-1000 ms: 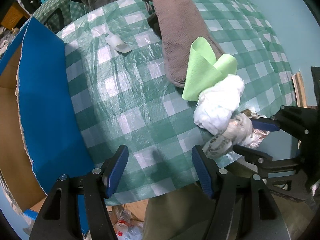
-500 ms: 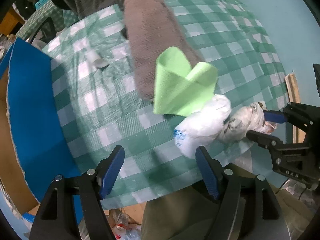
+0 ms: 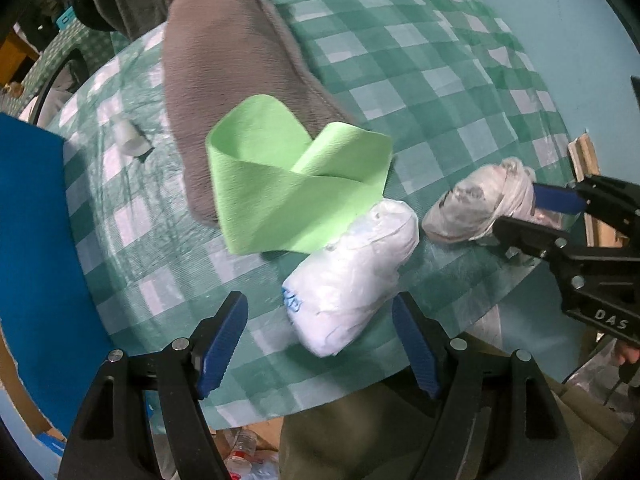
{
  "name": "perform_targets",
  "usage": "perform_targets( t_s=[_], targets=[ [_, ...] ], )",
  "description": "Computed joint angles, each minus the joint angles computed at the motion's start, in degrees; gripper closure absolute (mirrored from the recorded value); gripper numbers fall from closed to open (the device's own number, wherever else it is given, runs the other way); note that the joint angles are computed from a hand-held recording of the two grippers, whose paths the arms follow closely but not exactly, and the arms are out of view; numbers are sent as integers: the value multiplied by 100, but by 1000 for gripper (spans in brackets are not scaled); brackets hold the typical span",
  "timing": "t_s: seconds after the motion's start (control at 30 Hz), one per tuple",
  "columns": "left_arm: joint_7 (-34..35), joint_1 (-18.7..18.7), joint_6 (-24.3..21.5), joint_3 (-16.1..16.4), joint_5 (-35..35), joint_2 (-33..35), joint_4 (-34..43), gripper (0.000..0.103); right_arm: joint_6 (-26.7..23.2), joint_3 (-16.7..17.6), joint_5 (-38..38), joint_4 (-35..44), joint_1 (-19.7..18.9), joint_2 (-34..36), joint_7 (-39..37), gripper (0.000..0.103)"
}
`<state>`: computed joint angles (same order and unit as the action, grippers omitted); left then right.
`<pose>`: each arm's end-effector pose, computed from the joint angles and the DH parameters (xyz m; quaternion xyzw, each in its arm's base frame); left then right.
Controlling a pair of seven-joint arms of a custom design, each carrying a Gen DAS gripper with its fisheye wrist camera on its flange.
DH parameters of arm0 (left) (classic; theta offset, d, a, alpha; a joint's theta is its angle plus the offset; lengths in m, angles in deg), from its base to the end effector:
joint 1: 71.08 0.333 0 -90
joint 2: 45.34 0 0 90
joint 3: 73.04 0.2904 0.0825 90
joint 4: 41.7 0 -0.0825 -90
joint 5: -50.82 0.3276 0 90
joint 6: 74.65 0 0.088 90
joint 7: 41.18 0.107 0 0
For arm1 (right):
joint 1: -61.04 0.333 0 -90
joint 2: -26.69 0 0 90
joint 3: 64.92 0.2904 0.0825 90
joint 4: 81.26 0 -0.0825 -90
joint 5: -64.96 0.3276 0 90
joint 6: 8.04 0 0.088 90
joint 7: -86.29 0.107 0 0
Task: Organize soft objects
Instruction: 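Grasp the white plastic bag bundle with the right tool while the left tool grasps the white cloth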
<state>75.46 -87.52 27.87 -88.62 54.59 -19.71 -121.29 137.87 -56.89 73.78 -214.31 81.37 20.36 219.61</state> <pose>0.5429 -0.2981 0.4494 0.2740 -0.9612 0.0063 0.0300 0.4230 0.2273 0.4282 -0.5556 0.8134 0.0184 0.1712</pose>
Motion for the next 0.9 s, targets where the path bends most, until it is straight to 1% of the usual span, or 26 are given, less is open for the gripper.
perform_targets(
  t_s=[0.1, 0.27, 0.33, 0.43, 0.5, 0.53, 0.63, 0.9],
  targets=[
    [-179, -170, 107, -24, 133, 81, -54, 27, 59, -10, -38, -82, -37, -62, 95, 61],
    [-322, -303, 171, -26, 292, 199, -47, 27, 113, -21, -50, -128, -78, -89, 133, 61],
    [-405, -322, 339, -36, 326, 99, -319, 27, 102, -26, -56, -144, -89, -102, 109, 61],
    [-407, -298, 534, -40, 371, 27, -551, 28, 85, -25, -65, -156, -103, -122, 93, 61],
    [-352, -234, 570, -66, 302, -99, -709, 40, 81, -21, -77, -207, -113, -185, 102, 61],
    [-348, -221, 577, -78, 266, -127, -743, 42, 87, -19, -87, -224, -122, -206, 109, 61],
    [-242, -108, 804, -100, 118, -337, -1022, 45, 84, -1, -129, -256, -142, -257, 162, 61],
    [-60, 73, 745, -75, -180, -482, -935, 45, 52, 31, -238, -211, -199, -341, 256, 61]
  ],
)
